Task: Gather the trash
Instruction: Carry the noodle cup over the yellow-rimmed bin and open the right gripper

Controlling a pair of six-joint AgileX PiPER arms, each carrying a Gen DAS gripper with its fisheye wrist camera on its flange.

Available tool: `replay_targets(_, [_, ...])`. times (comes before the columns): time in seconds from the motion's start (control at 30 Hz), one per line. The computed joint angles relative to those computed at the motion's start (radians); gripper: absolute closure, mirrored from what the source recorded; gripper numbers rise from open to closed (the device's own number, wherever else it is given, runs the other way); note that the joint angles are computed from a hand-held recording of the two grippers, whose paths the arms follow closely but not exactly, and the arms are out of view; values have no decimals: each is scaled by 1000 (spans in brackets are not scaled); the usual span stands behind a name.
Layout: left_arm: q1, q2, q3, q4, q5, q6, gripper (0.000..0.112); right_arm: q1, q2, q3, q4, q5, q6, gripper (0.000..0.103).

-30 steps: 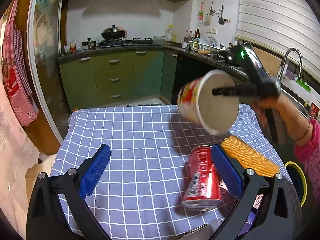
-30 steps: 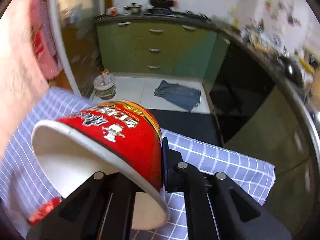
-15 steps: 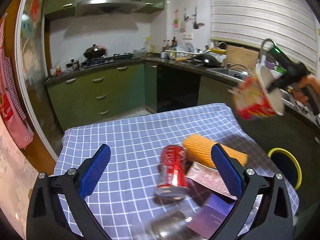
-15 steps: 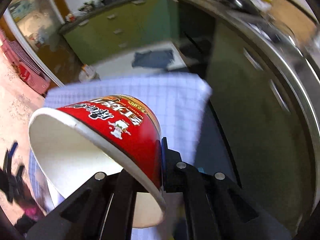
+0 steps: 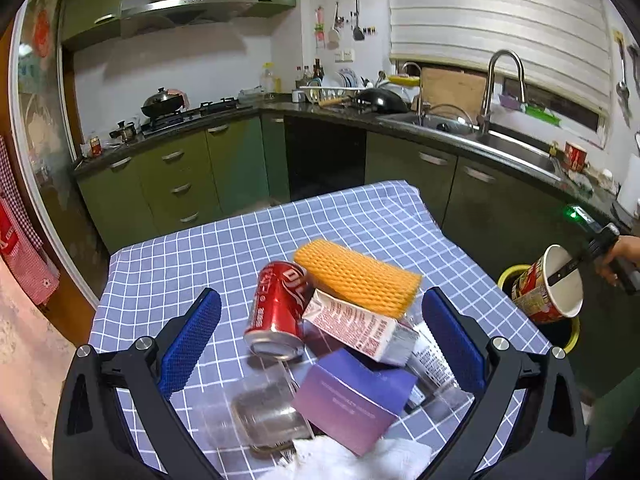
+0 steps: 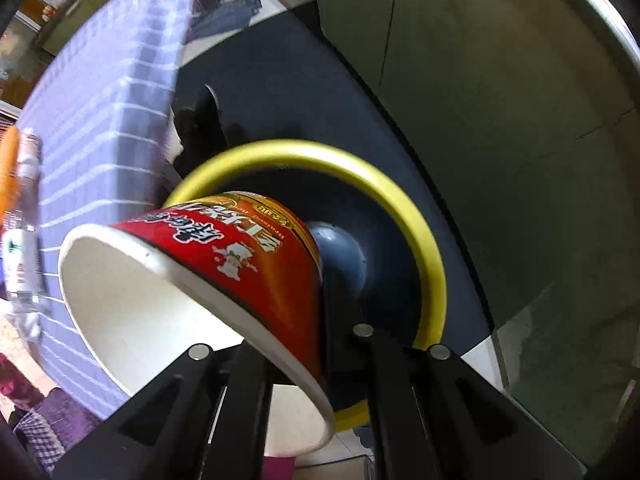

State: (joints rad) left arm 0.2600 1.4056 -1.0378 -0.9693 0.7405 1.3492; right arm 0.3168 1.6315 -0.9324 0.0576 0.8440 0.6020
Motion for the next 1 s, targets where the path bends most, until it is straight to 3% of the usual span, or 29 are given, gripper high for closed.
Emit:
replay_targets(0.1, [-29, -24, 19, 53, -33, -43, 13, -43, 63, 35, 31, -77, -55, 96])
replay_targets(0.2, [-51, -30, 16, 96, -37, -90, 13, -65, 111, 40, 34, -113, -72, 83])
replay_targets(0.27, [-51, -22, 8, 111, -26, -98, 13, -57, 118, 58, 10, -136, -51, 68])
replay_targets(0.33, [-55, -17, 2, 129, -13, -109, 13, -42, 114, 62, -16, -145, -27, 65])
replay_targets(0.5, [-42, 1, -2, 129, 43, -72, 13, -23, 71, 94, -19, -201, -18, 65])
replay_targets(0.7, [-35, 19, 11, 133, 72, -21, 13, 14, 57, 75, -34, -185, 25, 65])
replay_targets(0.87, [-14, 59, -8, 103, 169, 109, 13, 95, 10, 82, -52, -167, 99, 65])
replay_targets(1.0, [-33, 112, -31, 112, 192, 252, 13, 150, 47, 32, -55, -160, 129, 65])
